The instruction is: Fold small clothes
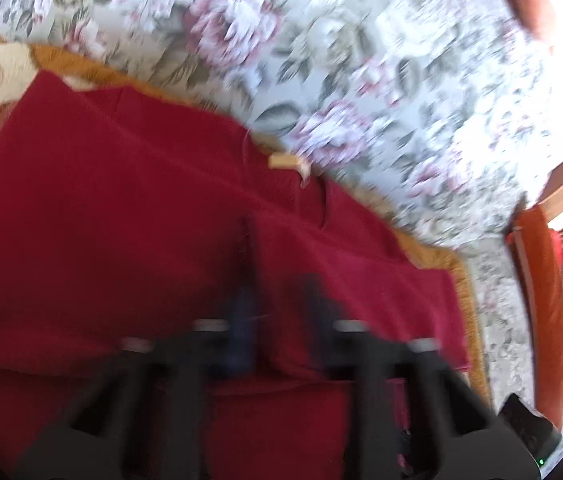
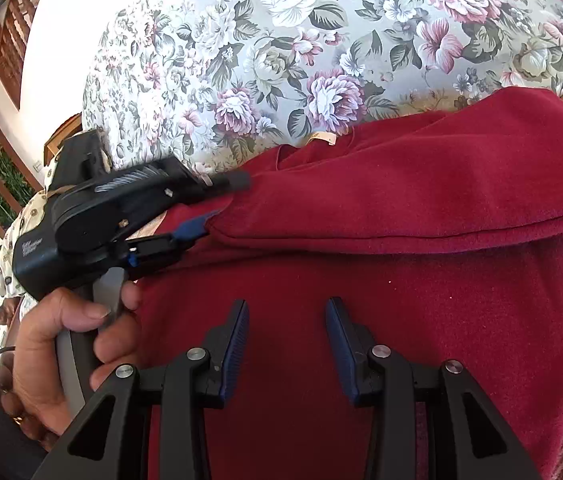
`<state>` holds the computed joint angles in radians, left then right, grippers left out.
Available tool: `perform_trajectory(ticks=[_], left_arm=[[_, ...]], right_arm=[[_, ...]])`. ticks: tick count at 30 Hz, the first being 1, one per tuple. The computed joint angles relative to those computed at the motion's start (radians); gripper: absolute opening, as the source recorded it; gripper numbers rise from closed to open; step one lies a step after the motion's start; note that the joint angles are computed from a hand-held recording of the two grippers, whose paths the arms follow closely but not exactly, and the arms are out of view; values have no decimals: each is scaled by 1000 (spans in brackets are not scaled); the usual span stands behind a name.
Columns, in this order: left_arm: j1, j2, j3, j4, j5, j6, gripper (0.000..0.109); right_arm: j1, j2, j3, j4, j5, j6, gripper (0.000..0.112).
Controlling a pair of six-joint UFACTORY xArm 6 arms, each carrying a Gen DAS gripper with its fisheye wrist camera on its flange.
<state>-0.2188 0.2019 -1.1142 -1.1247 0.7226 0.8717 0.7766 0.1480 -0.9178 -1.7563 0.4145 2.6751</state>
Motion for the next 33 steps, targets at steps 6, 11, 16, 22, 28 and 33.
perform_trajectory(ticks=[6, 11, 16, 22, 28, 33], left_arm=[[-16, -108, 56, -74, -53, 143, 6], [84, -135, -16, -184, 50, 179, 6], [178, -75, -74, -130, 20, 138, 6], [204, 9, -69, -10, -36, 110, 6], [203, 2, -23, 32, -117, 66, 13], [166, -83, 40, -165, -356, 264, 23]], right_arm=[[-2, 1, 0, -14, 0, 14, 39], [-3, 0, 1, -20, -1, 20, 39], [-2, 2, 1, -17, 1, 16, 39], [-1, 3, -1, -8, 4, 6, 39], [6, -22, 14, 64, 2, -44, 38], [105, -232, 163, 252, 267, -185, 38]])
